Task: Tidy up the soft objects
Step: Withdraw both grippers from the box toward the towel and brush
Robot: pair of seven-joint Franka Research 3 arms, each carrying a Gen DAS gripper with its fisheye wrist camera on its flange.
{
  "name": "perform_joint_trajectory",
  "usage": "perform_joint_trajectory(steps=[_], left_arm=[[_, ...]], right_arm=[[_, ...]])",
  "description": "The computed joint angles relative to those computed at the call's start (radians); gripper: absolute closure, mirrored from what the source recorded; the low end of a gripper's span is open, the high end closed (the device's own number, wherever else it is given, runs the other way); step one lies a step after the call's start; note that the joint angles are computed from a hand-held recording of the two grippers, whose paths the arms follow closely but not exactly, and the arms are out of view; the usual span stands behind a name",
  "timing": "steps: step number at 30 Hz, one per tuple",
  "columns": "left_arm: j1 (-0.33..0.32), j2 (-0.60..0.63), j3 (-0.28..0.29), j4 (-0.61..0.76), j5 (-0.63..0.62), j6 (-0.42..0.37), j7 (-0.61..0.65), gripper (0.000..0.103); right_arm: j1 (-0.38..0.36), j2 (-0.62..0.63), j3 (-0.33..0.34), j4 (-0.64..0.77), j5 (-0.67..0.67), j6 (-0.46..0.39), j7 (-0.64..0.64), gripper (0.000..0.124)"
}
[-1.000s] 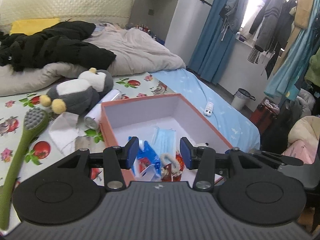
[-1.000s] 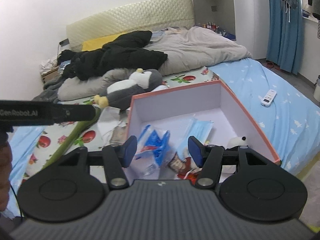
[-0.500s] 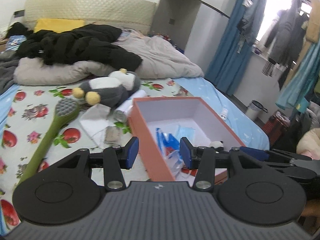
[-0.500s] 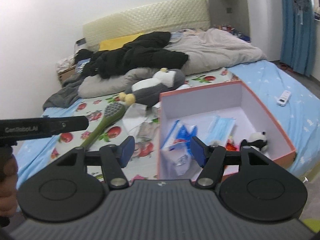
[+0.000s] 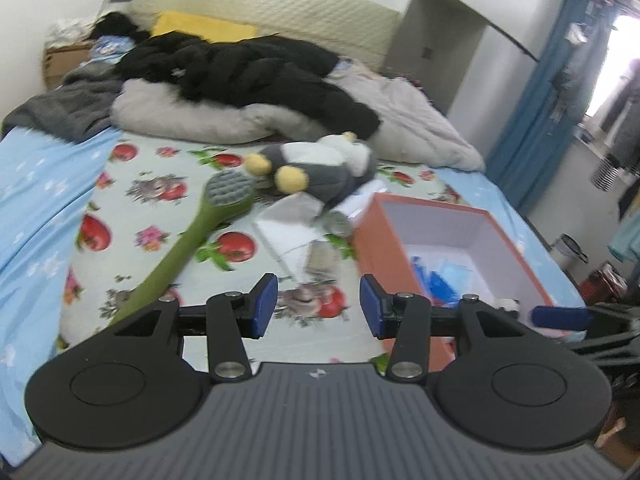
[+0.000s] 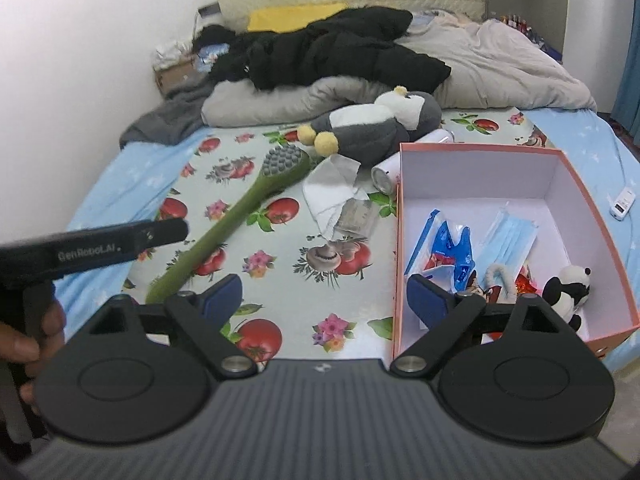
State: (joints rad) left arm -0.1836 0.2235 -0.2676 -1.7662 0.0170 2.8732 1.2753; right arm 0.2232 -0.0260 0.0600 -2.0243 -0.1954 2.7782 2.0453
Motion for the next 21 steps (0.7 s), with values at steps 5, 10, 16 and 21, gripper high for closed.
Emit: perform_joint_trajectory(steps=[5, 10, 16, 21], left_arm=[[-0.003, 0.055, 0.044, 0.043, 0.056, -0.024, -0.075, 0.052], [0.004, 0.127, 0.055, 0.101, 0.087, -0.041, -0.119, 0.052], [0.007, 0.182, 0.055, 0.150, 0.112, -0.068, -0.143, 0.052], [0.017, 0.212, 0.049, 0.171, 0.111, -0.081, -0.144, 0.052]], right_arm=[[0.011, 0.045, -0.003, 0.123, -0.107, -0.144, 0.062, 0.033], [0.033, 0.107, -0.025, 0.217, -0.155, -0.241, 0.079, 0.033], [0.045, 0.157, -0.037, 0.262, -0.075, -0.265, 0.019, 0.033], [0.068, 0.194, -0.051, 0.306, -0.073, -0.303, 0.023, 0.033]])
